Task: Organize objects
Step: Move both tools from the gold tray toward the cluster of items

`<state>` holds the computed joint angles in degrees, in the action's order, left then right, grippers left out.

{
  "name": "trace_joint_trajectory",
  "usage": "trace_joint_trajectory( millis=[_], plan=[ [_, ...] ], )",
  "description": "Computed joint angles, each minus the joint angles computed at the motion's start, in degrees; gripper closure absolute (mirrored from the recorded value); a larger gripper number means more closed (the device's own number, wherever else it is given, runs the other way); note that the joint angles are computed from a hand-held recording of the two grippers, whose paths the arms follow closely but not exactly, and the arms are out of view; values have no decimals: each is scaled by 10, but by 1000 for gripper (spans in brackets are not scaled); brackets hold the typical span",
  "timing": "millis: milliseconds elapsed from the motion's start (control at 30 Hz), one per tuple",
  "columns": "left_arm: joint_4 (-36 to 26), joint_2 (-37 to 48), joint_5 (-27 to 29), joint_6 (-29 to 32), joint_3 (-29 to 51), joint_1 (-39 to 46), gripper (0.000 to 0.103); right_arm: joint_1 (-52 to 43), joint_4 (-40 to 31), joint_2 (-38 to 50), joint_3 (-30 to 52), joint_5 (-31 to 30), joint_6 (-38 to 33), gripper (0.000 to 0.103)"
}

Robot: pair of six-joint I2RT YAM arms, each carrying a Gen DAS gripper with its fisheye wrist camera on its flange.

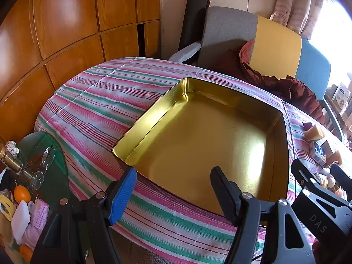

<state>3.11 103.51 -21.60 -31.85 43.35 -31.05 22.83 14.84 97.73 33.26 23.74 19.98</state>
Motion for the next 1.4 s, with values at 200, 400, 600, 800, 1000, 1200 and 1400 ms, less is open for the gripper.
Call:
trace_joint_trajectory(
  millis=[200, 400, 600, 800, 1000, 1200, 1400],
  plan=[
    [-2, 4, -1, -3, 2, -2, 32, -5, 1, -7, -6, -4, 1, 0],
    [-5, 6, -3, -4, 5, -6, 32, -7, 8, -17, -16, -10, 1, 0],
    [4, 7, 13, -2, 1, -12, 32, -17, 71, -50, -57, -35, -13, 0],
    [93, -4, 84, 22, -42, -21, 32, -60, 113, -59, -85, -98, -58, 0],
    [160, -10, 157, 25, -75, -33, 32, -132, 132, -61, -123, -135, -55, 0],
    [174, -4, 159, 38, -75, -82, 32, -258, 191, -64, -180, -157, -89, 0],
    [169, 20, 159, 55, -58, -120, 32, -421, 263, -16, -206, -223, -123, 0]
  ],
)
